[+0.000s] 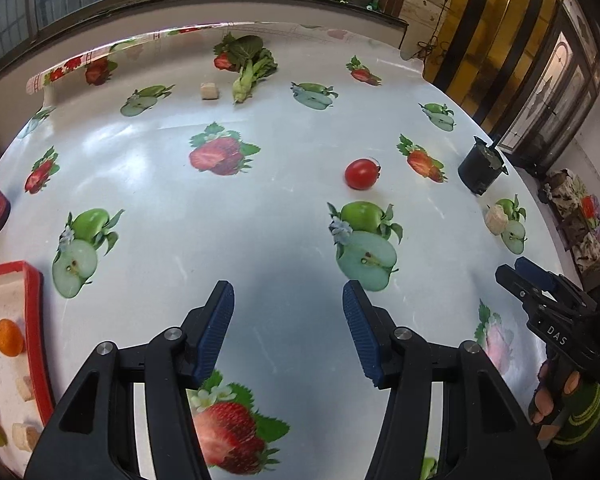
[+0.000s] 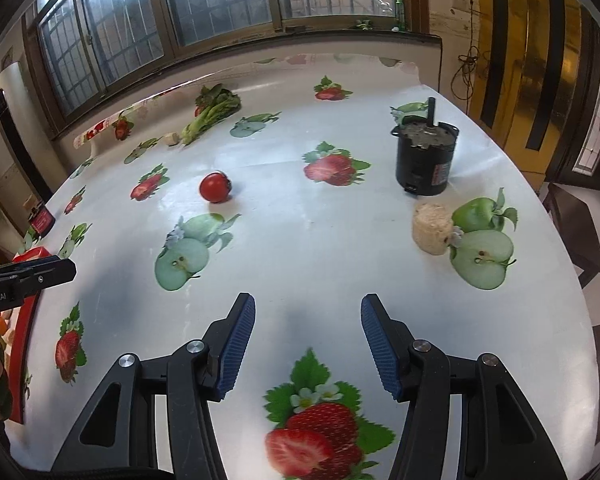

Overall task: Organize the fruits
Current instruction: 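Move both tools back toward the red tomato and the cork cylinder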

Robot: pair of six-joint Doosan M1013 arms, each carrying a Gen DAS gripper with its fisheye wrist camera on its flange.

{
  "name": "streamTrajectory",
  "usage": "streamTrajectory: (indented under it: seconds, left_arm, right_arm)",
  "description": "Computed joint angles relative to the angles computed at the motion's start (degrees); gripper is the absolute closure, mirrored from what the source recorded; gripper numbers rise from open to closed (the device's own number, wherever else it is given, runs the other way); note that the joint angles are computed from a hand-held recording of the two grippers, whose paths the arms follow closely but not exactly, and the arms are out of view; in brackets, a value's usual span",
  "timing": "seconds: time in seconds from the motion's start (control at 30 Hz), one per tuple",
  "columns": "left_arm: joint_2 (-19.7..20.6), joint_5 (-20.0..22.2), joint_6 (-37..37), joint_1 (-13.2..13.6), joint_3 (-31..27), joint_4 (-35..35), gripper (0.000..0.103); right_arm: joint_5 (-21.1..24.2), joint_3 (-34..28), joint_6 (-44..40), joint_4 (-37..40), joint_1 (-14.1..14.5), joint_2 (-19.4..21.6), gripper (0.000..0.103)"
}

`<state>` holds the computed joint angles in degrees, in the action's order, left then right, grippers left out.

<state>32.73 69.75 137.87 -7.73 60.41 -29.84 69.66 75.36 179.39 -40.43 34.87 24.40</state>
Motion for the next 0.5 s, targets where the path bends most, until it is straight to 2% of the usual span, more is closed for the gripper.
streamTrajectory:
  seconds: [0.13, 0.27, 0.5]
  left_arm:
    - [1.07, 0.50, -1.51, -2.11, -0.71, 0.67, 0.048]
    - [1.67, -1.07, -2.52, -4.18, -0.91, 1.40, 0.048]
    - [4.21, 0.38, -5.39, -6.74, -4.38, 1.04, 0.048]
  right_arm:
    - [1.01, 2.79, 2.34, -1.18, -0.72, -1.88, 0.045]
    - [1.56, 4.97, 3.69, -2.00, -1.90, -3.32, 0.045]
    - [0.29, 6.41, 2.32, -0.66, -4.37, -3.61, 0.045]
